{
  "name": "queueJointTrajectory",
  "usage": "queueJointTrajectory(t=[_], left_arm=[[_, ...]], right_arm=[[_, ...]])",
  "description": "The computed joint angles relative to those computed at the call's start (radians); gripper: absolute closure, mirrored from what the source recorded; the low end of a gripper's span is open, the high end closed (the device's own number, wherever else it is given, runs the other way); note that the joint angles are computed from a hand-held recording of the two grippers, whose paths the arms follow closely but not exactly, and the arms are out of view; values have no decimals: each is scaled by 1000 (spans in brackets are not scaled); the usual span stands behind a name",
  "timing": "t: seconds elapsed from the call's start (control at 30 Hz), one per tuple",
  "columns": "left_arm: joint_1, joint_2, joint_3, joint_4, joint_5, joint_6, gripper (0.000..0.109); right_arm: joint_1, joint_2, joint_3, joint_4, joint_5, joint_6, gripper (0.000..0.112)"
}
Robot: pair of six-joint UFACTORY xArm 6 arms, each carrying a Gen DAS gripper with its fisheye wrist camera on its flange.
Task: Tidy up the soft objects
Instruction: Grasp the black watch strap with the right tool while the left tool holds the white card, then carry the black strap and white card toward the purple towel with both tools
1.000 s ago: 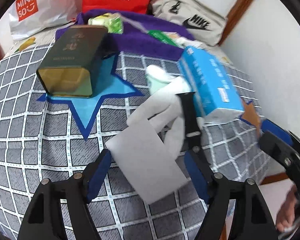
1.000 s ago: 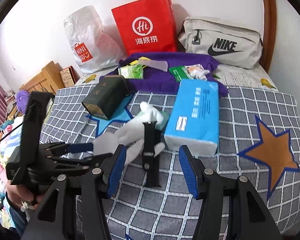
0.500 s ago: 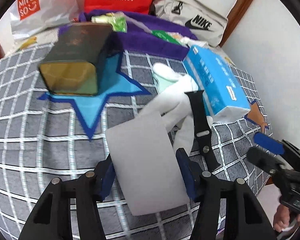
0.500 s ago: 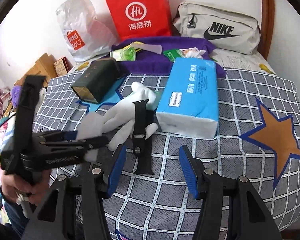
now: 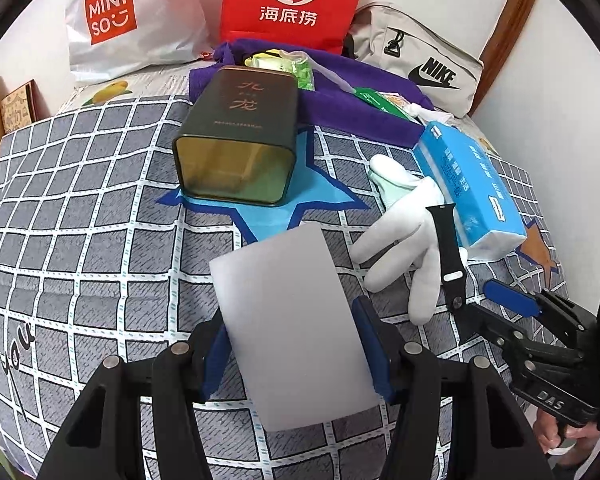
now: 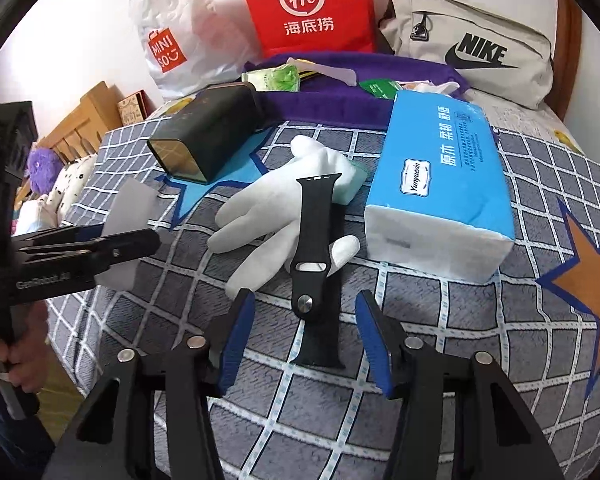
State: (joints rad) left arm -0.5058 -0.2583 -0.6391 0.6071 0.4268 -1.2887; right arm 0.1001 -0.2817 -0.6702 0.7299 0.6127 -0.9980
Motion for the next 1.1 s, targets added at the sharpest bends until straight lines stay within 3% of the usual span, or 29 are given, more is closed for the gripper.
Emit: queueJointTrajectory(t=[0.13, 0.27, 0.37, 0.4, 0.53, 0.6, 0.7, 0.97, 1.1], left_arm=[[4, 26, -7, -24, -24, 18, 53], [4, 39, -9, -42, -37, 38, 52], [3, 51, -13, -59, -45, 57, 52], [3, 56, -15, -65, -48, 61, 52], [5, 64, -8, -81, -73, 74, 52], [6, 64, -4, -86, -81, 77, 52], [7, 65, -1, -92, -86, 79, 52], [2, 66, -6, -100, -73, 87, 52], [0, 67, -8, -101, -67, 86, 51]], right_arm=[[34, 19, 8, -12, -52, -14, 69], [83, 56, 24, -103, -153, 59, 74], [113, 52, 58, -153, -257, 74, 91], [114, 48, 65, -170, -270, 75, 92], [74, 8, 65, -132, -195, 15, 93], [22, -27, 54, -68, -74, -61, 93], [-20, -45, 50, -60, 18, -90, 94], [5, -37, 86, -145, -64, -29, 92], [53, -45, 114, -220, -158, 15, 82]])
